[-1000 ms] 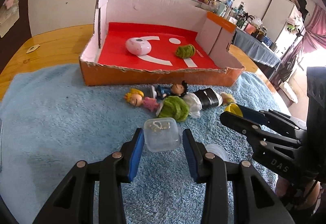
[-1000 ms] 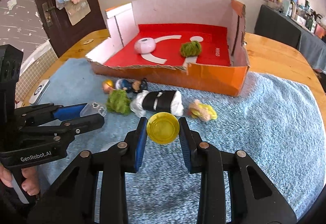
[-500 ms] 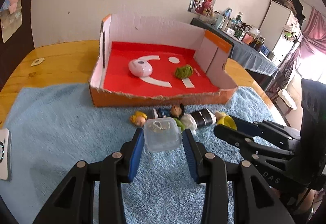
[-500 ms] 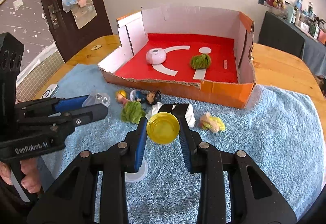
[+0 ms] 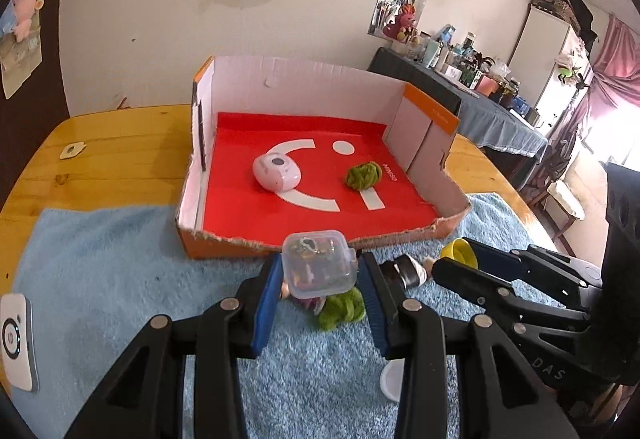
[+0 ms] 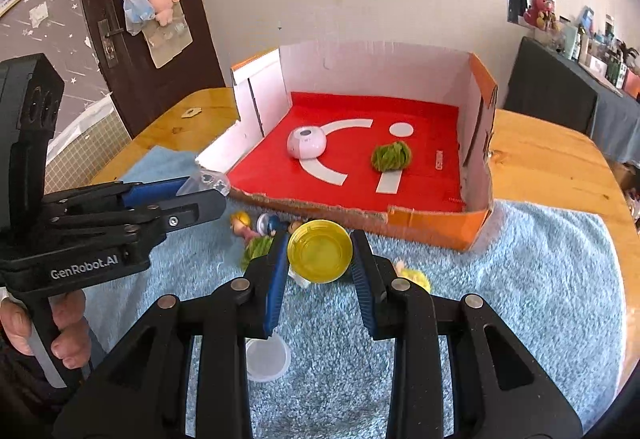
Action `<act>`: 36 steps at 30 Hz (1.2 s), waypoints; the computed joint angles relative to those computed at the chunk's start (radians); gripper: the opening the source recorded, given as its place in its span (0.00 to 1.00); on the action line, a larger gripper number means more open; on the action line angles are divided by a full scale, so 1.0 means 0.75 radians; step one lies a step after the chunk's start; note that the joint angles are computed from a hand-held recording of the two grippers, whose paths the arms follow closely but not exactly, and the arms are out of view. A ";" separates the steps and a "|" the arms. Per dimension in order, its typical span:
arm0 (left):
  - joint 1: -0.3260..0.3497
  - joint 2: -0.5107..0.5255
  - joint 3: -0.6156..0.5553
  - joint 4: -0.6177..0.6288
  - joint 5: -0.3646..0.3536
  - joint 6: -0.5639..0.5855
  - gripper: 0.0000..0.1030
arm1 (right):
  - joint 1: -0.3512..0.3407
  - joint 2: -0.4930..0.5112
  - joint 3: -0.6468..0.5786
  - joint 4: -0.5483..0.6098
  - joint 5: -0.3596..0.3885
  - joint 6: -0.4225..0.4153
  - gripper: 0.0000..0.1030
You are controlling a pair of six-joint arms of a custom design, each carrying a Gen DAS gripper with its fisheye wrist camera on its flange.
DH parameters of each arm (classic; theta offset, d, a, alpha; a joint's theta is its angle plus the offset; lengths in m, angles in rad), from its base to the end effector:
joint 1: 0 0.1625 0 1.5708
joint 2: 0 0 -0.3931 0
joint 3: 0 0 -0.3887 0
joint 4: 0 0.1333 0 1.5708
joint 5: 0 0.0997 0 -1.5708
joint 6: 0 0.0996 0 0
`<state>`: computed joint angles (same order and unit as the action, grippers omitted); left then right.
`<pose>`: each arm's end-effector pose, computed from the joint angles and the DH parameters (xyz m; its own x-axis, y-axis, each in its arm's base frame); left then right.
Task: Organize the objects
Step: 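Lift and carry the clear box and yellow lid into the red-lined box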
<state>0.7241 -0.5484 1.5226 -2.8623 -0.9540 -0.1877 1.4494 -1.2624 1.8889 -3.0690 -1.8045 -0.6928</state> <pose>-0.3784 -0.5895 -0.0002 -0.7965 0.3654 -0.4817 0.5731 0.7101 -0.4091 0.0401 -0.5817 0.3231 -0.7763 -0.1820 0.6035 -0.5431 0.6791 -0.4938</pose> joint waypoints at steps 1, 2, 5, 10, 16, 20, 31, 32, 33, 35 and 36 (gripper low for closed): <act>0.001 0.005 -0.010 0.004 -0.002 0.002 0.40 | 0.002 0.003 -0.006 0.001 -0.001 0.000 0.28; 0.004 0.009 -0.021 0.008 -0.007 0.005 0.40 | 0.003 0.006 -0.014 0.004 -0.003 0.000 0.28; 0.010 0.022 -0.052 0.022 -0.012 0.011 0.40 | 0.010 0.015 -0.036 0.012 -0.007 -0.002 0.28; 0.016 0.034 -0.085 0.037 -0.009 0.023 0.40 | 0.017 0.028 -0.066 0.020 -0.010 -0.005 0.28; 0.027 0.054 -0.133 0.062 -0.007 0.034 0.40 | 0.020 0.037 -0.083 0.030 -0.012 -0.005 0.28; 0.033 0.064 -0.152 0.076 -0.003 0.034 0.40 | 0.024 0.048 -0.111 0.051 -0.011 0.000 0.28; 0.059 0.110 -0.245 0.138 0.001 0.037 0.40 | 0.022 0.096 -0.201 0.105 -0.022 0.007 0.28; 0.063 0.115 -0.257 0.145 0.003 0.039 0.40 | 0.021 0.104 -0.214 0.111 -0.027 0.007 0.28; 0.066 0.121 -0.270 0.154 0.002 0.040 0.40 | 0.021 0.111 -0.225 0.116 -0.031 0.007 0.28; 0.076 0.134 -0.300 0.173 -0.005 0.042 0.40 | 0.020 0.130 -0.253 0.131 -0.043 0.009 0.28; 0.080 0.141 -0.314 0.181 -0.005 0.044 0.40 | 0.019 0.140 -0.268 0.140 -0.050 0.011 0.28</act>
